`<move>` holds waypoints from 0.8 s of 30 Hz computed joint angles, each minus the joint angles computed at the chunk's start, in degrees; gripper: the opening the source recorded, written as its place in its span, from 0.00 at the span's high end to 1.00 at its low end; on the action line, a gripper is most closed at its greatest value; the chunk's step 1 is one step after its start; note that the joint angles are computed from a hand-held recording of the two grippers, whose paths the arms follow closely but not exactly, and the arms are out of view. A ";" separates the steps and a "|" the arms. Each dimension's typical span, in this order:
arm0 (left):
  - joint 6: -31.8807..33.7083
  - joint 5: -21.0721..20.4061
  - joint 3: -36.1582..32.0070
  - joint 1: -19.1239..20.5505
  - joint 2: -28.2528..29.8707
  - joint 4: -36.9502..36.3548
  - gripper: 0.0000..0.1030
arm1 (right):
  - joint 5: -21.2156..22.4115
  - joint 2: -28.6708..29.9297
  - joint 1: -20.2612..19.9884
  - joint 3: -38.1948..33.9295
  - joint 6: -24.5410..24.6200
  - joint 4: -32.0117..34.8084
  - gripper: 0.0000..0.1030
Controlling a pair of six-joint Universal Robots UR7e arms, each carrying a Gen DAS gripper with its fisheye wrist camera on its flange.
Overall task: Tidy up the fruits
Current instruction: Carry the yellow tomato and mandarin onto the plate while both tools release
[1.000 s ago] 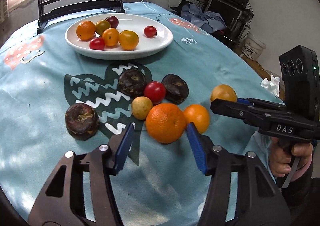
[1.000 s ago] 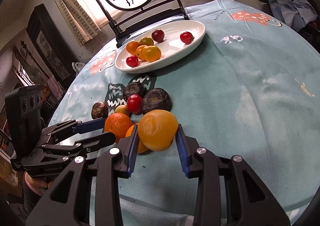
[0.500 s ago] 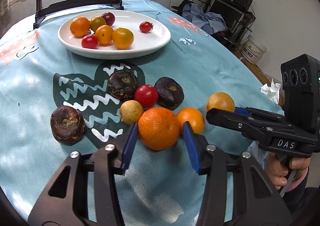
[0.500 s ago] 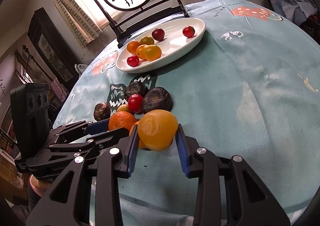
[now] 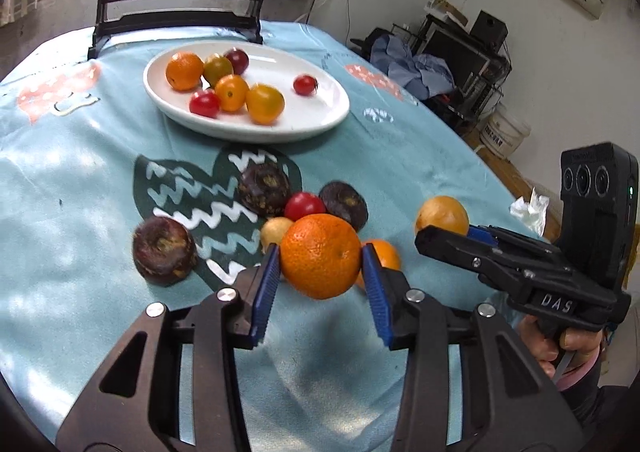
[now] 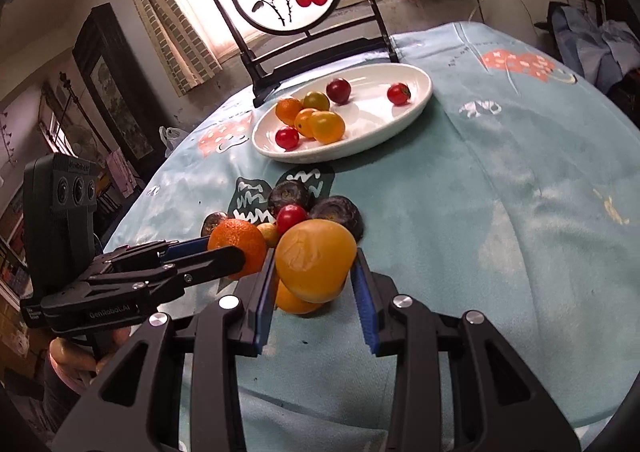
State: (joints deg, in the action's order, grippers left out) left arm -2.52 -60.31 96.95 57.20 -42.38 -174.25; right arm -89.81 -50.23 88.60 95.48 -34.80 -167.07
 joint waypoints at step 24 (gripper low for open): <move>1.12 19.18 -38.25 4.34 17.02 15.09 0.59 | -4.70 22.69 3.30 -37.01 0.15 7.59 0.64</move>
